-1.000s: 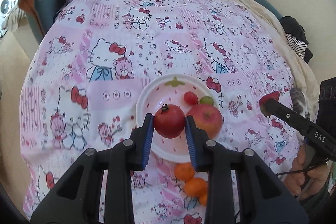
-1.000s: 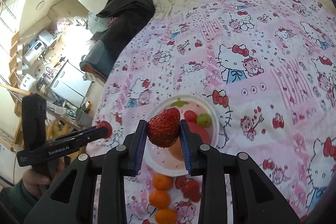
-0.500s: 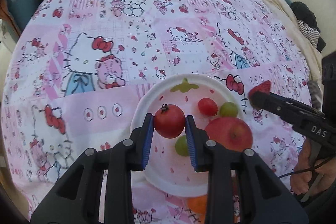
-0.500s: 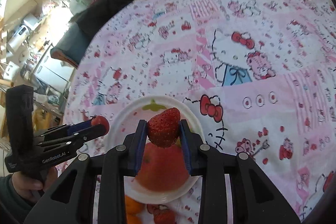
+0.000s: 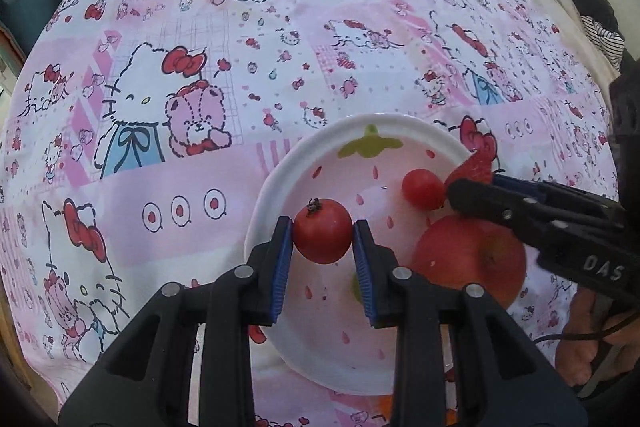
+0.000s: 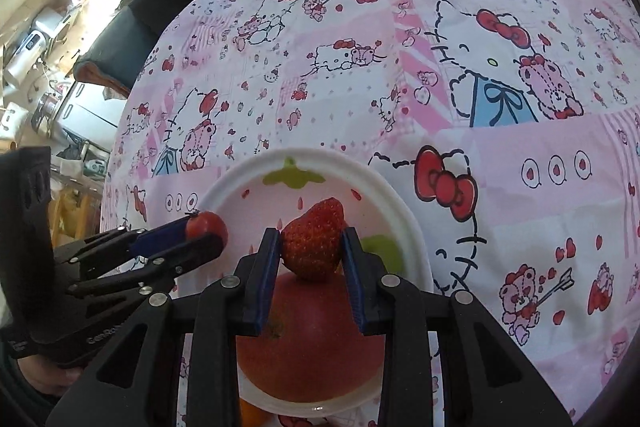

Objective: Organize fruits
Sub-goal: 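Lower the strawberry into the white plate and open the right gripper while the left releases the tomato there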

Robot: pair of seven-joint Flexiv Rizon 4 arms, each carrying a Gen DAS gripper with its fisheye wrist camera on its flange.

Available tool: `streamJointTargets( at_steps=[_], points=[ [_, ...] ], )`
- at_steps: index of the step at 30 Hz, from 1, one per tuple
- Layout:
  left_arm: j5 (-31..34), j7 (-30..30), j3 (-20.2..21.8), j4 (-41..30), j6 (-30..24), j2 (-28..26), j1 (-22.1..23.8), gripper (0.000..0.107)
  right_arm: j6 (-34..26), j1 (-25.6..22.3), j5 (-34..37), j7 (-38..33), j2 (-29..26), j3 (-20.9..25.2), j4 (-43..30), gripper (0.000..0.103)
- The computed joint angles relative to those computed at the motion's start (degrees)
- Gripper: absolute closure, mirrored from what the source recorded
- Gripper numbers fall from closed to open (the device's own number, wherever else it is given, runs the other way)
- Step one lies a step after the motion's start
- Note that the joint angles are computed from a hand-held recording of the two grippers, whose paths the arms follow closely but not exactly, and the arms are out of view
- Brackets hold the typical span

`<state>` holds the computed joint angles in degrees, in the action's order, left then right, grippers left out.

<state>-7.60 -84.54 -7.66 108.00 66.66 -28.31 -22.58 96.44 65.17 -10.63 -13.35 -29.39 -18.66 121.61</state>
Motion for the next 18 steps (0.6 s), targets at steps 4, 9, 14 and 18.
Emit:
streamJointTargets(
  at_steps=[4, 9, 14, 18],
  points=[
    [-0.86, -0.01, -0.31, 0.00, -0.25, -0.08, 0.53, 0.080, 0.84, -1.24, 0.94, 0.05, -0.04, 1.45, -0.07, 0.070],
    [0.93, -0.76, 0.83, -0.09, 0.26, -0.07, -0.45, 0.080, 2.81, -4.34, 3.20, -0.91, -0.66, 5.25, -0.52, 0.069],
    [0.71, -0.54, 0.24, 0.05, -0.56, 0.02, -0.05, 0.080, 1.15, -4.53, 3.20, -1.64, -0.43, 5.78, -1.10, 0.067],
    [0.34, 0.02, -0.09, 0.01, -0.98, 0.16, 0.11, 0.079, 3.16, -8.94, 3.42, -3.03, -1.15, 10.72, -2.08, 0.067]
  ],
)
